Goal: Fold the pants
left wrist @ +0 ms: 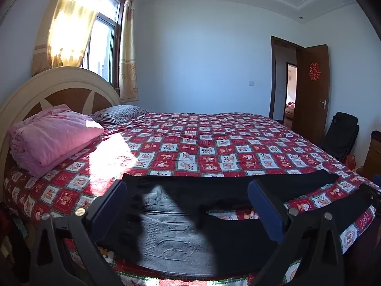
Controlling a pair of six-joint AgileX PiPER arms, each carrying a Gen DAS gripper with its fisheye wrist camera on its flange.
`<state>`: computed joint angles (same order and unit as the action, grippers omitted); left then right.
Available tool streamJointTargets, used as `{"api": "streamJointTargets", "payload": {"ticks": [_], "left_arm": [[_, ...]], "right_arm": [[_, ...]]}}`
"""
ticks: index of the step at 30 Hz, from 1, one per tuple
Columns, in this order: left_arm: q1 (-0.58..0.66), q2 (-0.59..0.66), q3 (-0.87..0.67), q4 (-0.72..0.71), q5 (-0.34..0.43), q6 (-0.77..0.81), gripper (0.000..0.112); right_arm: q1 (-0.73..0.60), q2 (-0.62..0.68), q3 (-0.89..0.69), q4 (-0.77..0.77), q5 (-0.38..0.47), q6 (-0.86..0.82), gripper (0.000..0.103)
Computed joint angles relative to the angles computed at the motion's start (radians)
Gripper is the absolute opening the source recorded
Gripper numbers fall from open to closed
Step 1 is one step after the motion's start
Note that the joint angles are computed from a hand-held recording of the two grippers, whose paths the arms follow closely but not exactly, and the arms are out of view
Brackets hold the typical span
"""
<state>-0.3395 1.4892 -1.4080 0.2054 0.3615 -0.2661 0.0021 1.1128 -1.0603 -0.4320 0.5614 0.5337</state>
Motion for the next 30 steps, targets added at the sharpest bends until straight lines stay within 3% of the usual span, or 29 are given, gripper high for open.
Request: {"api": "streamJointTargets", "payload": {"ticks": [4,6,21,30], "left_arm": [[0.006,-0.019,0.038,-0.002,-0.053,0.017,0.103],[0.010,-0.002,0.004,-0.033,-0.009,0.054,0.103],[-0.003,0.005,0.003,-0.002,0.002,0.000,0.103],[0.002,0.006,0.001,-0.024,0.006,0.013,0.103]], "right_arm": [[0.002,0.001,0.000,-0.002,0.001,0.001,0.102],[0.001,0.002,0.000,0.000,0.002,-0.001,0.102],[-0.028,-0.007,0.004,0.057,-0.005,-0.067,0.102],[-0.006,0.010,-0.002,0.009,0.004,-0.020,0.102]]}}
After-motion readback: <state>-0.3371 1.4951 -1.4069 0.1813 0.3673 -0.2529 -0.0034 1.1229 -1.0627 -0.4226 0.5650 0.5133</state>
